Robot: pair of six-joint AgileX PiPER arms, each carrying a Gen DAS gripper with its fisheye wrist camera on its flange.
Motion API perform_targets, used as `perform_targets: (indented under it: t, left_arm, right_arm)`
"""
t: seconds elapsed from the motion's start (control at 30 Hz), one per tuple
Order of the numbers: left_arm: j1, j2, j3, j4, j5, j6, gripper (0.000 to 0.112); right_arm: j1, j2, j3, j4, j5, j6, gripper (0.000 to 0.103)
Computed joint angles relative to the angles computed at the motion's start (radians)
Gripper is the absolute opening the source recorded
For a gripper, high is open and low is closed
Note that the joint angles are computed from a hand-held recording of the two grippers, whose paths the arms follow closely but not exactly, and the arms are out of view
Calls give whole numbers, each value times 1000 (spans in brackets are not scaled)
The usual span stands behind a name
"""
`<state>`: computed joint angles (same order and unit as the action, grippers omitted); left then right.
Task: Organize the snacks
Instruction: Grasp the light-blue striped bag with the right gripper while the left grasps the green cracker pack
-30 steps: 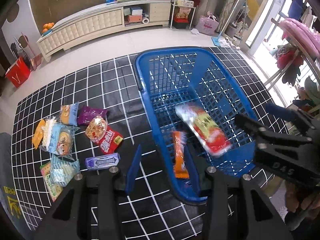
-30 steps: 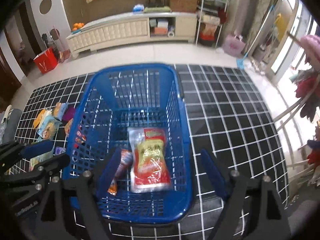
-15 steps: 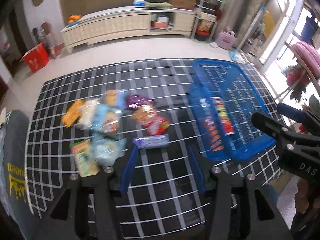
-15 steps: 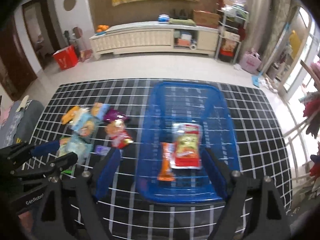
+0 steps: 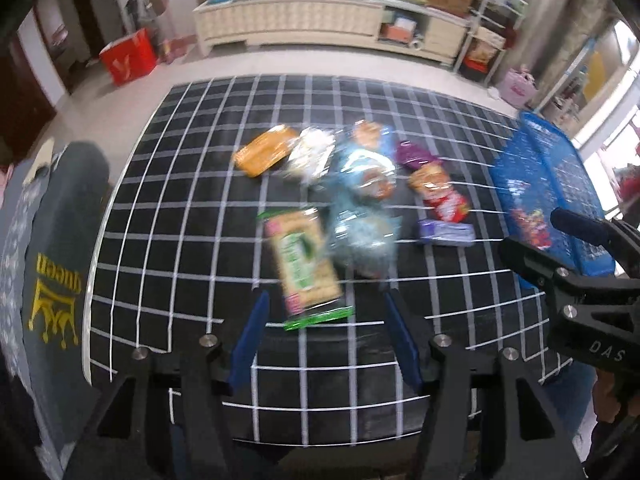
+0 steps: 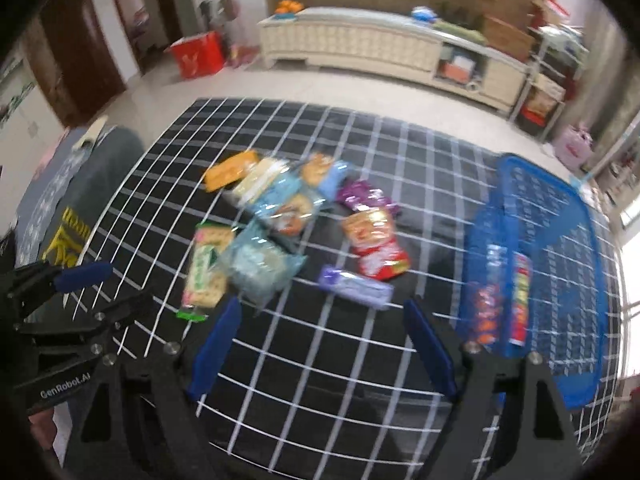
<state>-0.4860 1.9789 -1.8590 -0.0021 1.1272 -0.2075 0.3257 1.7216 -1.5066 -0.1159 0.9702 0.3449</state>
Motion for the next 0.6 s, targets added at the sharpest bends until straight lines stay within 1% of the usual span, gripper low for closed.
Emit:
perform_targets:
  t: [0.07,0.2,0.33,0.43,0.53,0.6]
  left_arm:
    - [35,10,23,-19,-13,12,56]
    - [86,47,49,-42,-37,37,56]
    - [120,102,43,-50,-50,51,56]
    - [148,159,18,-79,-51,70,56]
    - [160,199,-1,-92,-53,86,56]
    - [160,226,-17,-85,-55,89,56]
  right_arm:
    - [21,56,-40,8,5,-9,86]
    - [29,180,-131,76,21,-97,86]
    - [48,319,-252,100,70,-183,86]
    - [50,397,-321,115,97,-233,86]
    - [58,475,-407,98,131,-276,86]
    - [79,516,-454,42,147,-311,86]
